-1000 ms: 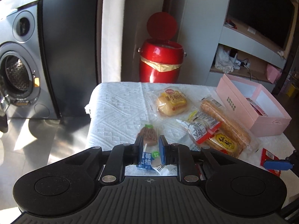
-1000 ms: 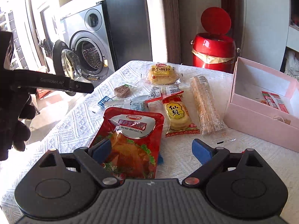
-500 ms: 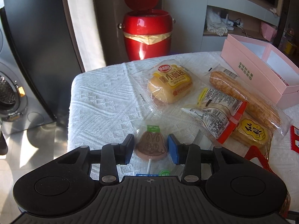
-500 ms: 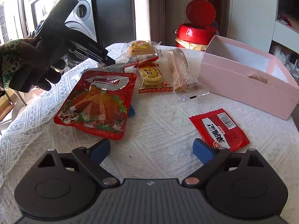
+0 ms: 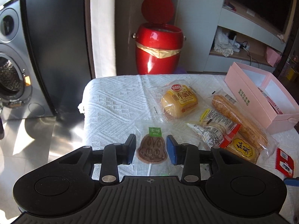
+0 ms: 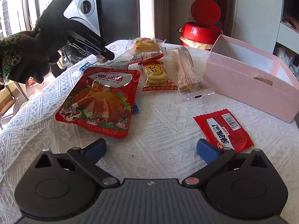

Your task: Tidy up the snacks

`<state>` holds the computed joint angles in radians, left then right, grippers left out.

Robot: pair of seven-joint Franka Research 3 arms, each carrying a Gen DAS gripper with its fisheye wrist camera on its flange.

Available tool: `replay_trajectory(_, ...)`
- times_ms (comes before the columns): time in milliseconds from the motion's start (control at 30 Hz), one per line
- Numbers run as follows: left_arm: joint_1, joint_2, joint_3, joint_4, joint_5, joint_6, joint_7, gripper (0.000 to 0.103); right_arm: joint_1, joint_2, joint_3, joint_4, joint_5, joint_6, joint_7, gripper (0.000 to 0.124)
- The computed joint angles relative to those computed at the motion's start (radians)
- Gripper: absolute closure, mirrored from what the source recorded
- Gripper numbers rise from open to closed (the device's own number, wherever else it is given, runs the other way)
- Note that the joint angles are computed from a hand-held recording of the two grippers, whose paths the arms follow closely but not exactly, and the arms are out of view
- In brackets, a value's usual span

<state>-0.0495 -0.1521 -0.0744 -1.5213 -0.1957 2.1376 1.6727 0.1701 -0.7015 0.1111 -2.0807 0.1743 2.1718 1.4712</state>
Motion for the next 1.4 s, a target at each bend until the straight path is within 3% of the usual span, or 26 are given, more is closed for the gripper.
replay_trajectory(200, -0.022, -0.222, 0.046, -0.172, -0.087, 0.081, -0.038, 0.065, 0.024, 0.022, -0.031, 0.026, 0.025, -0.032, -0.063, 0.021)
replay_trajectory(267, -0.045, -0.307, 0.073, -0.238, -0.131, 0.103, -0.067, 0.084, 0.024, 0.031, -0.038, 0.042, 0.04, -0.049, -0.067, 0.021)
replay_trajectory(333, -0.061, -0.362, 0.089, -0.28, -0.132, 0.121, -0.089, 0.086, 0.019, 0.052, -0.034, 0.079, 0.045, -0.082, -0.055, 0.025)
replay_trajectory(467, -0.106, -0.4, 0.13, -0.3, -0.136, 0.062, -0.1, 0.086, 0.047, 0.116, -0.035, 0.161, 0.113, -0.06, -0.044, 0.026)
replay_trajectory(600, -0.131, -0.411, 0.144, -0.327, -0.146, -0.017, -0.093, 0.086, 0.037, 0.229, 0.01, 0.271, 0.091, -0.046, 0.058, 0.026)
replay_trajectory(667, -0.128, -0.431, 0.141, -0.363, -0.144, -0.034, -0.101, 0.086, 0.048, 0.273, 0.02, 0.311, 0.068, -0.053, 0.073, 0.026)
replay_trajectory(767, -0.109, -0.475, 0.133, -0.43, -0.125, 0.004, -0.123, 0.085, 0.061, 0.284, 0.031, 0.315, 0.01, -0.06, 0.06, 0.026)
replay_trajectory(900, -0.054, -0.531, 0.128, -0.494, -0.066, 0.055, -0.221, 0.084, 0.053, 0.238, 0.032, 0.255, -0.063, -0.069, 0.044, 0.027)
replay_trajectory(1000, -0.039, -0.544, 0.123, -0.502, -0.009, 0.042, -0.26, 0.084, 0.061, 0.193, -0.001, 0.216, -0.023, -0.082, 0.031, 0.027)
replay_trajectory(1200, -0.095, -0.577, 0.104, -0.547, 0.021, 0.029, -0.241, 0.084, 0.049, 0.212, 0.001, 0.271, 0.03, -0.054, 0.082, 0.027)
replay_trajectory(1400, -0.123, -0.646, 0.081, -0.636, 0.039, 0.038, -0.294, 0.084, 0.06, 0.395, 0.037, 0.462, 0.0, -0.079, 0.196, 0.027)
